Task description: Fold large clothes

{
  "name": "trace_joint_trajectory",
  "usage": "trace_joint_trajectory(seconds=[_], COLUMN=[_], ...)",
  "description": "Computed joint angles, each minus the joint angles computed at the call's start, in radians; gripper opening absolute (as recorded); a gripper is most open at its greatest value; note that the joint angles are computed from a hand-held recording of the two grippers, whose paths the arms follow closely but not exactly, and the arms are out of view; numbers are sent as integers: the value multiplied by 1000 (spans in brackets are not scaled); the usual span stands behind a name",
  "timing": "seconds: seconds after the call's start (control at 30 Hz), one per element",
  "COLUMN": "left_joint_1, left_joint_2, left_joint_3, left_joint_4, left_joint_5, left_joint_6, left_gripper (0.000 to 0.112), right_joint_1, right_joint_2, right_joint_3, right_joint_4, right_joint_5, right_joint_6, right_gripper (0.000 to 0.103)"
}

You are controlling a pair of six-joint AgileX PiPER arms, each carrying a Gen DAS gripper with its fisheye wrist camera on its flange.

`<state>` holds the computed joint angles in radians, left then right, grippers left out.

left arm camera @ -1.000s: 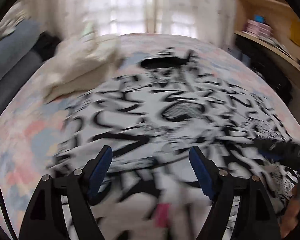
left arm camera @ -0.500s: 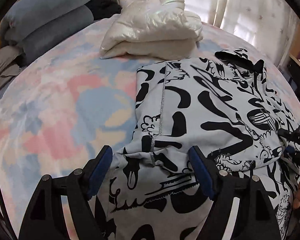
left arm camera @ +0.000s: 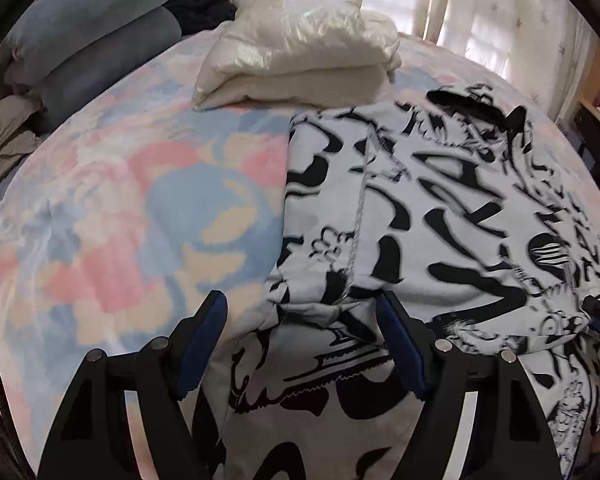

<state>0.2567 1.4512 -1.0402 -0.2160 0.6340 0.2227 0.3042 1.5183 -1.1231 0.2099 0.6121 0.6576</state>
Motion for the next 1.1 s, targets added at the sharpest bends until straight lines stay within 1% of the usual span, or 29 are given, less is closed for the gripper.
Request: trace_joint_trajectory(seconds=[0.03, 0.07, 0.1, 0.13, 0.2, 0.27, 0.3, 0.33, 0.4, 0.43, 0.47, 0.5, 0.53, 0.57, 0.6, 0.63, 0.67, 0.73, 0.77, 0.8, 0.83, 0.87, 0.9, 0.93, 0.97, 1.0, 1.03, 1.07, 1.1], left_joint_1=[12, 23, 31, 32, 20, 6, -6, -26, -54, -56, -51, -45, -40, -33, -28, -25, -21, -10, -7, -7, -7, -5, -16, -34, -47, -62, -83, -102, -119], left_joint_2=[-8, -10, -8, 2, 32, 104, 145, 200, 310, 377, 445, 497, 546, 587, 616, 643, 661, 690, 700, 695, 668, 648, 630, 606, 578, 556, 537, 530, 532], left_joint_3=[-13, -31, -52, -85, -141, -237, -286, -346, -466, -544, -626, -688, -744, -791, -825, -861, -887, -935, -951, -943, -899, -857, -830, -788, -731, -683, -626, -596, -577], left_joint_4=[-25, -49, -61, -53, -9, 19, 50, 112, 213, 228, 212, 198, 187, 169, 158, 155, 148, 113, 103, 91, 57, 36, 49, 94, 128, 166, 243, 318, 388], left_joint_5=[16, 31, 43, 51, 56, 89, 107, 130, 193, 247, 311, 358, 398, 430, 451, 471, 487, 517, 523, 505, 448, 398, 363, 310, 239, 176, 100, 63, 42], left_joint_6=[28, 54, 69, 69, 36, 19, -6, -60, -172, -205, -207, -210, -218, -220, -227, -244, -251, -252, -251, -238, -191, -153, -151, -189, -224, -258, -318, -378, -432], left_gripper=[75, 75, 75, 75, 75, 76, 76, 76, 76, 76, 76, 76, 76, 79, 82, 90, 93, 93, 88, 78, 46, 7, 6, 6, 5, 4, 4, 4, 4], right_joint_1=[-15, -21, -31, -32, -60, -95, -108, -110, -125, -131, -136, -139, -142, -141, -137, -133, -129, -120, -108, -92, -66, -45, -33, -20, -5, 10, 26, 34, 35], right_joint_2=[-30, -55, -68, -72, -63, -19, 4, 28, 97, 141, 171, 188, 227, 247, 268, 291, 302, 311, 317, 321, 319, 315, 309, 294, 270, 264, 277, 309, 336], right_joint_3=[4, 11, 9, 3, -41, -94, -114, -135, -205, -252, -281, -297, -336, -355, -373, -390, -396, -400, -408, -419, -427, -434, -435, -423, -394, -382, -384, -406, -428], right_joint_4=[-17, -47, -64, -83, -111, -73, -50, -40, -25, -14, 5, 22, 42, 51, 59, 66, 67, 67, 59, 30, -39, -94, -129, -168, -221, -291, -363, -396, -398], right_joint_5=[18, 24, 32, 42, 96, 134, 139, 142, 176, 198, 205, 209, 224, 233, 237, 238, 233, 217, 209, 203, 187, 173, 155, 121, 65, 38, 42, 77, 112], right_joint_6=[15, 33, 29, 31, 4, -83, -124, -147, -195, -216, -241, -263, -291, -301, -310, -327, -335, -349, -363, -353, -329, -304, -284, -256, -213, -156, -95, -65, -59], right_gripper=[38, 43, 50, 50, 51, 51, 51, 51, 51, 51, 51, 51, 51, 51, 51, 51, 51, 50, 50, 36, 24, 22, 15, 10, 10, 10, 10, 10, 17])
